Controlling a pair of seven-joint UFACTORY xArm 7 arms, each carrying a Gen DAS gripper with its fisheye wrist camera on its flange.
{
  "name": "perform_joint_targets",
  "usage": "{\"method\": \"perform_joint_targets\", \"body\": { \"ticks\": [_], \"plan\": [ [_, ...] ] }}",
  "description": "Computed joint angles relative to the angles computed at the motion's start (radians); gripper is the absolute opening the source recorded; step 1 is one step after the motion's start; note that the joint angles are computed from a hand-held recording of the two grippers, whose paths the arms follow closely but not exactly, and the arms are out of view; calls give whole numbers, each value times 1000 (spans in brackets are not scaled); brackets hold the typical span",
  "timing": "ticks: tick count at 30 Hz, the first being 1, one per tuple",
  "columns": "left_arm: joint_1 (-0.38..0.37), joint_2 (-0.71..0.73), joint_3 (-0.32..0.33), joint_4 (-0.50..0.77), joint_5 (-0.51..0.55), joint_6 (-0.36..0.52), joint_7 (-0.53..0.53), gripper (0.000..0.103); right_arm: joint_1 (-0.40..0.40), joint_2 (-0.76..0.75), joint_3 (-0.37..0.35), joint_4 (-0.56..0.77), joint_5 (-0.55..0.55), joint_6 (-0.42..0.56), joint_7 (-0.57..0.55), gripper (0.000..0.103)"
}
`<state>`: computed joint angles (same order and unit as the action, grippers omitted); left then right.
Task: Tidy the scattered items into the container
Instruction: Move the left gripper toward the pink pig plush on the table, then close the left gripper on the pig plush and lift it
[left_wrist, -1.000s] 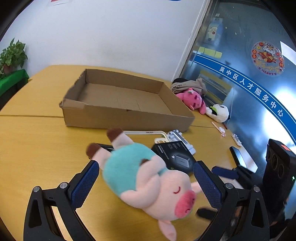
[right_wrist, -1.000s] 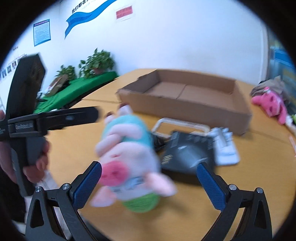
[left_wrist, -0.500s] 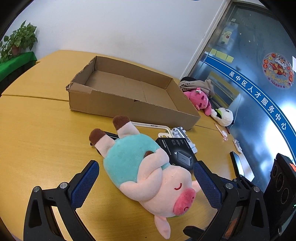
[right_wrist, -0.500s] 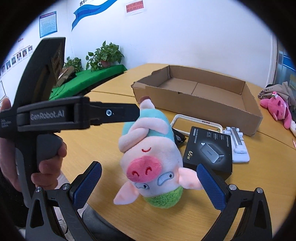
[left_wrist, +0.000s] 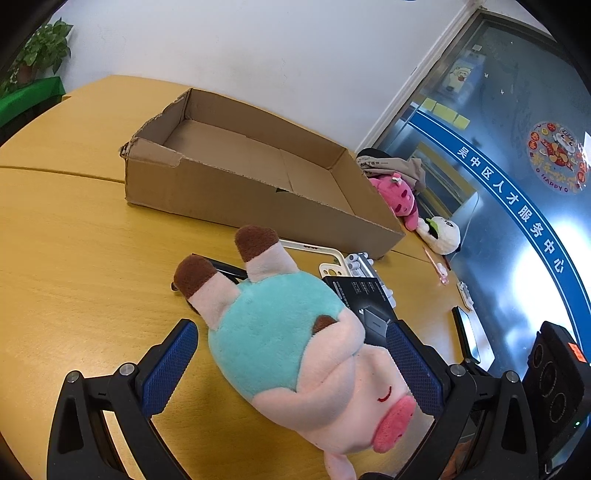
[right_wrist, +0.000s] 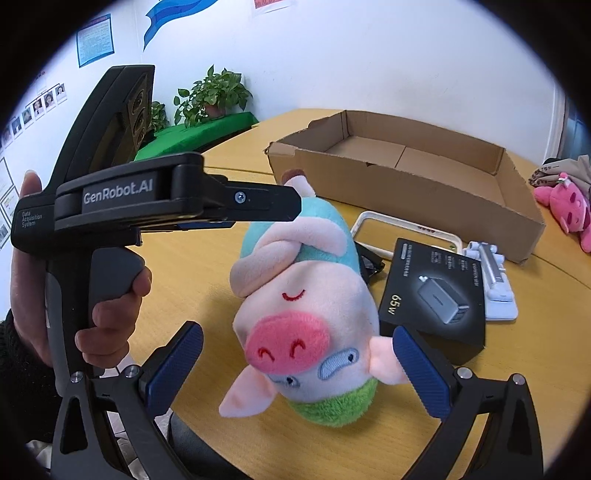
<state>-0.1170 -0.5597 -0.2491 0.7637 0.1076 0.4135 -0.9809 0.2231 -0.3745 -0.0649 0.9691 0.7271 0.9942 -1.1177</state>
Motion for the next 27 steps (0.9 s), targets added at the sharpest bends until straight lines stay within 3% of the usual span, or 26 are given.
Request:
{"method": "perform_joint_targets", "body": {
  "ticks": [18,20,22,27],
  "plan": [
    [-70,61,75,-26,-108,-109,100,93,-1,51,32,-1,-72,-30,40,102],
    [-73,67,76,-19,-112,-107,114,91,-3,55,38,-5,-80,-42,47,98],
    [-77,71,78,-16,-119,-108,128,87,-4,52,42,-13,-86,-61,53,88],
    [-82,70,76,-14,-128,-102,149,80,-2,63,33,-3,-81,-44,48,81]
  ]
}}
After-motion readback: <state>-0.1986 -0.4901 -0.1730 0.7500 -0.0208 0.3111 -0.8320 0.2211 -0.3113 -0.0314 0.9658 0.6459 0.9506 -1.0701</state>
